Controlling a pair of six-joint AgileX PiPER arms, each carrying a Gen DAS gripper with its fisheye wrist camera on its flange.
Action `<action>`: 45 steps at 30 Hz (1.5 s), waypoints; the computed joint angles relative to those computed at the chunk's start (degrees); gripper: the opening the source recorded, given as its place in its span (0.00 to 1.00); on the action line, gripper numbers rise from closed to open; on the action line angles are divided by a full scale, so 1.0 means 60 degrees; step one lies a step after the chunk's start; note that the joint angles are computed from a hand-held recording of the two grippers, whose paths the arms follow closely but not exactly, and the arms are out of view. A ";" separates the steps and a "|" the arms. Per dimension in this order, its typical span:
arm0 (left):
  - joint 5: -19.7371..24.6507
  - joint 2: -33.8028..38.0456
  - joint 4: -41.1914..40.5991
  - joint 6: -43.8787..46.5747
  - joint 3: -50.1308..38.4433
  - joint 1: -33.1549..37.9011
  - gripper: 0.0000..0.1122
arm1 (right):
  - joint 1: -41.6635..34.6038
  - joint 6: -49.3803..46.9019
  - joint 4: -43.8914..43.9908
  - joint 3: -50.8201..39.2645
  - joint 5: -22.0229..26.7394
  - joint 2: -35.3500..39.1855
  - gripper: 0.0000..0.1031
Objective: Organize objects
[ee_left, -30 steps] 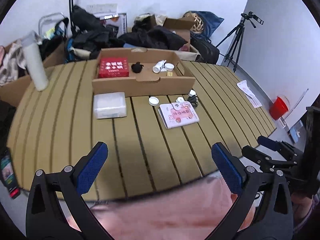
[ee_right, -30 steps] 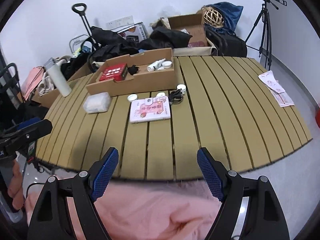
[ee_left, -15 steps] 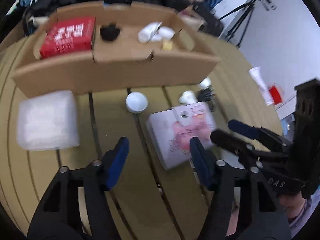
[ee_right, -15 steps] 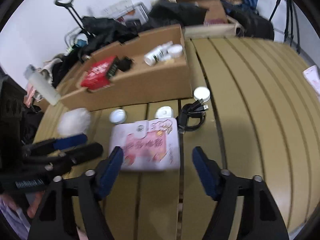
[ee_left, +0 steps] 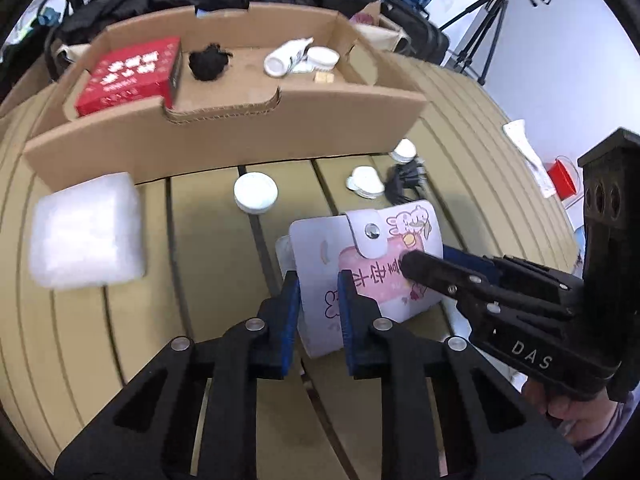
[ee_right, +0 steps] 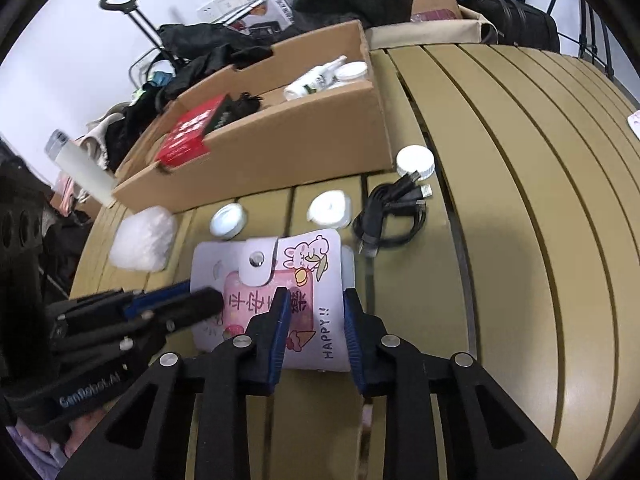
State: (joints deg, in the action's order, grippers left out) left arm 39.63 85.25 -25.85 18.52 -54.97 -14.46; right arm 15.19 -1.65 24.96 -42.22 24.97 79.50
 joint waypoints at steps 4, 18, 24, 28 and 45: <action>0.0674 -0.1481 0.0063 -0.0746 0.0471 -0.0013 0.13 | 0.0652 0.1791 -0.1354 0.0254 0.0688 -0.1411 0.27; 0.2858 -0.0844 0.0035 -0.0955 -0.3604 0.0720 0.13 | 0.0856 0.2810 -0.3237 -0.3228 0.2974 -0.1885 0.27; 0.4071 0.2342 0.0494 -0.1339 -0.7627 0.1272 0.14 | -0.0313 0.0795 -0.1518 -0.6402 0.3343 0.1213 0.27; 0.4608 0.4338 0.0716 -0.1613 -0.9313 0.1493 0.14 | -0.0470 0.0707 -0.1449 -0.8243 0.3814 0.3365 0.27; 0.3934 0.5388 0.1590 -0.1950 -0.8224 0.1048 0.16 | -0.0089 0.1373 -0.3179 -0.8816 0.4165 0.5567 0.28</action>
